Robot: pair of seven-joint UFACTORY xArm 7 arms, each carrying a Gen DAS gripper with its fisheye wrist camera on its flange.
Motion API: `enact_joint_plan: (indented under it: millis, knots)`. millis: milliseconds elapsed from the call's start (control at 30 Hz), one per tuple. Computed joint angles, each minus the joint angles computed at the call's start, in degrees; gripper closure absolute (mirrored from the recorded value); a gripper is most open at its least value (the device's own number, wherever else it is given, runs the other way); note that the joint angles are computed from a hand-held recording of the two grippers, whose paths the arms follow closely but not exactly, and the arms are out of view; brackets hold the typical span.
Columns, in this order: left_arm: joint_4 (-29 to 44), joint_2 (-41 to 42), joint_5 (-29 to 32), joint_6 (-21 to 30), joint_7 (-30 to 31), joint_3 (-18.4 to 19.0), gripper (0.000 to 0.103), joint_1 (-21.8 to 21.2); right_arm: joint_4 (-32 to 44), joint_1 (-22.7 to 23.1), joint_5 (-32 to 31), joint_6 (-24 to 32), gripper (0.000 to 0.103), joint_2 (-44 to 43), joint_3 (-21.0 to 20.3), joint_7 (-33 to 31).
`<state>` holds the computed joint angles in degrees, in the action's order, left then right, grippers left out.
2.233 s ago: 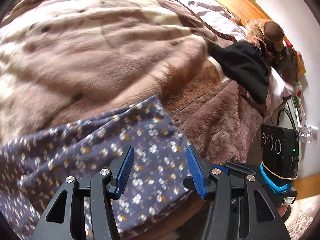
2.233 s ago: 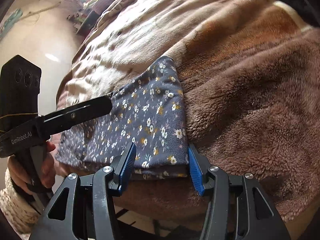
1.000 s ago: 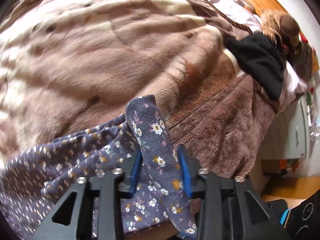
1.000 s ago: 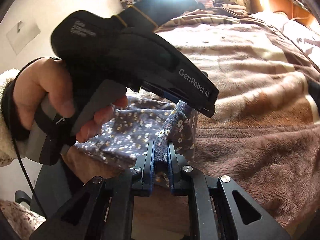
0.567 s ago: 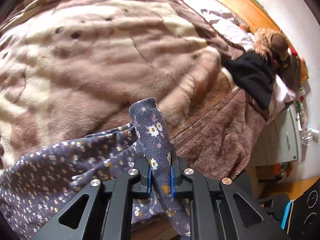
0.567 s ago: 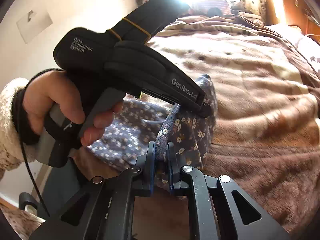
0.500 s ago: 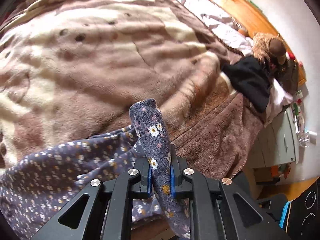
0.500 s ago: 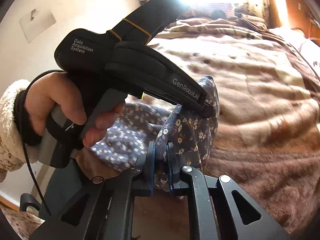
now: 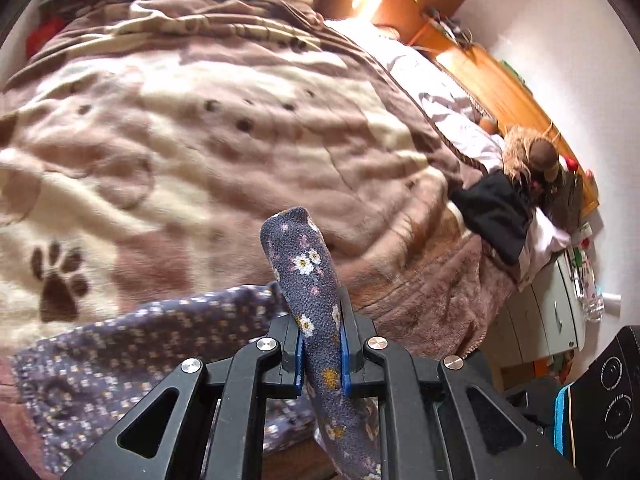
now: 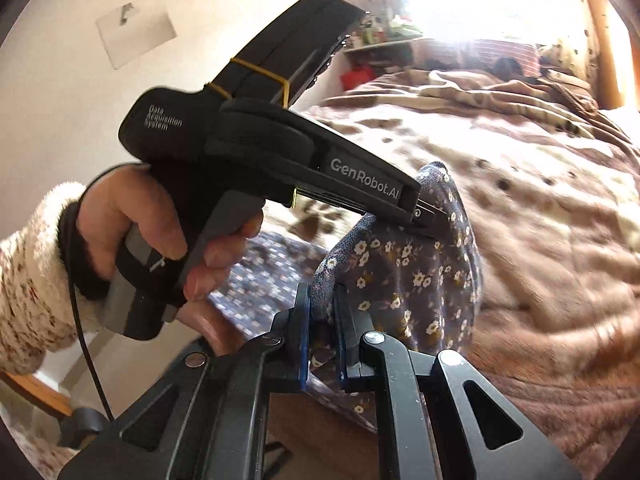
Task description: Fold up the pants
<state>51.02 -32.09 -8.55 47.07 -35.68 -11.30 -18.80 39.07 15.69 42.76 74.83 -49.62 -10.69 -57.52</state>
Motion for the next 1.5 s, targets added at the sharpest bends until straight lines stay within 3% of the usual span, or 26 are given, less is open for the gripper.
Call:
enact_joint_plan:
  millis: [400, 867, 1200, 1500]
  knots:
    - [-11.9, -21.8, 0.4, 8.5, 2.9, 5.7, 0.091, 5.0, -0.1, 9.6, 6.6, -5.7, 0.093, 0.1, 10.3, 4.3]
    - [-27.7, -43.8, -1.4, 16.3, 8.9, 14.9, 0.091, 14.8, -1.0, 21.1, 9.4, -16.2, 0.093, 8.6, 19.1, 6.4]
    - [-32.9, -49.1, 0.5, 20.5, 15.1, 19.9, 0.091, 22.9, 0.7, 26.8, 10.7, -23.2, 0.093, 17.5, 22.6, 8.9]
    - [-35.2, -51.5, 0.8, 23.0, 18.9, 23.0, 0.091, 29.6, 2.7, 29.6, 10.6, -24.5, 0.093, 21.8, 23.7, 9.4]
